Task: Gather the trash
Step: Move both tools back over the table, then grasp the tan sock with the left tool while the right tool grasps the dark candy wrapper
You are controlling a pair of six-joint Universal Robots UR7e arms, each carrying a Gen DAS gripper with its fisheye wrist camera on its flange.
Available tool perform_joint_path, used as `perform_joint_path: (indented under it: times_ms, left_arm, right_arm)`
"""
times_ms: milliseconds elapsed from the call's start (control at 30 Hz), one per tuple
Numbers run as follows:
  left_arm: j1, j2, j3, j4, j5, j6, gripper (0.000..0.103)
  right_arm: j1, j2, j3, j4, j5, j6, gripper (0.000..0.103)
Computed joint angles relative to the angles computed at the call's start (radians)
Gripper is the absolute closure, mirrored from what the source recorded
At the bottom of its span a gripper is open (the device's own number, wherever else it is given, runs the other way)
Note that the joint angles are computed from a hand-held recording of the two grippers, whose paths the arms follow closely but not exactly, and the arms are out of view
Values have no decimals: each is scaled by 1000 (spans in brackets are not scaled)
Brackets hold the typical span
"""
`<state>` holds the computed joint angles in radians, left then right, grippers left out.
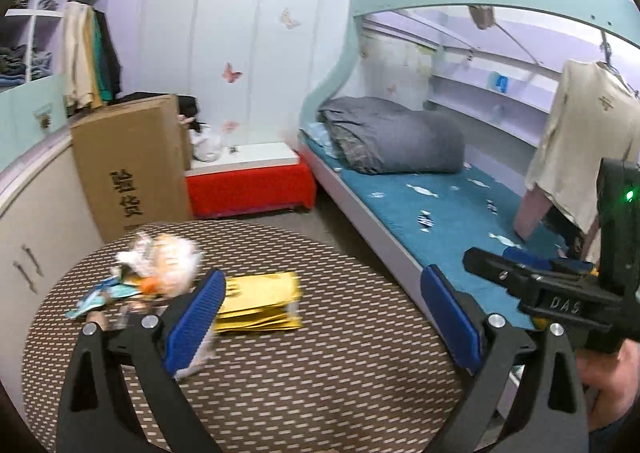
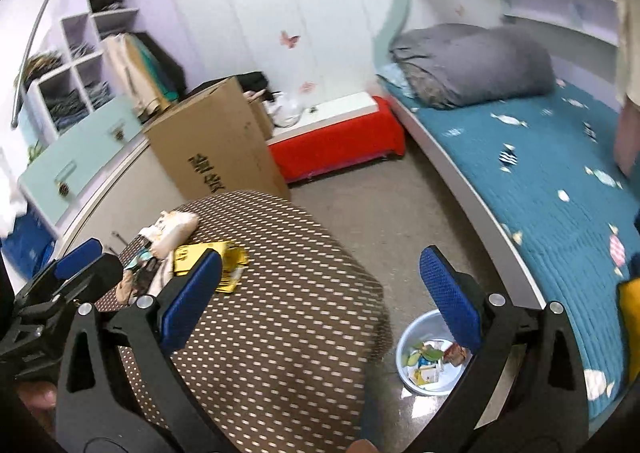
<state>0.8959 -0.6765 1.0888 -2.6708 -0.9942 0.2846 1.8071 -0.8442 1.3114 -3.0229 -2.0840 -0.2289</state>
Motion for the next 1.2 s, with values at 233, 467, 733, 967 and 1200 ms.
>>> perform_joint_path:
  times_ms: [233, 467, 733, 967, 1200]
  left_arm:
    - [48, -56, 32, -43, 35, 25, 7]
    - [91, -92, 54, -91, 85, 38, 7]
    - [165, -90, 16, -51, 154, 11, 7]
    - [224, -28, -111, 90, 178, -58, 7]
    - [266, 4, -204, 273, 118, -151, 30]
  right_arm:
    - [34, 88, -99, 63, -1, -20, 6]
    - [65, 174, -207, 139, 7, -35, 6]
    - [94, 318, -398, 289, 43, -41, 6]
    - [104, 432, -562, 410, 70, -49, 6]
    - [107, 553, -752, 562, 117, -38, 6]
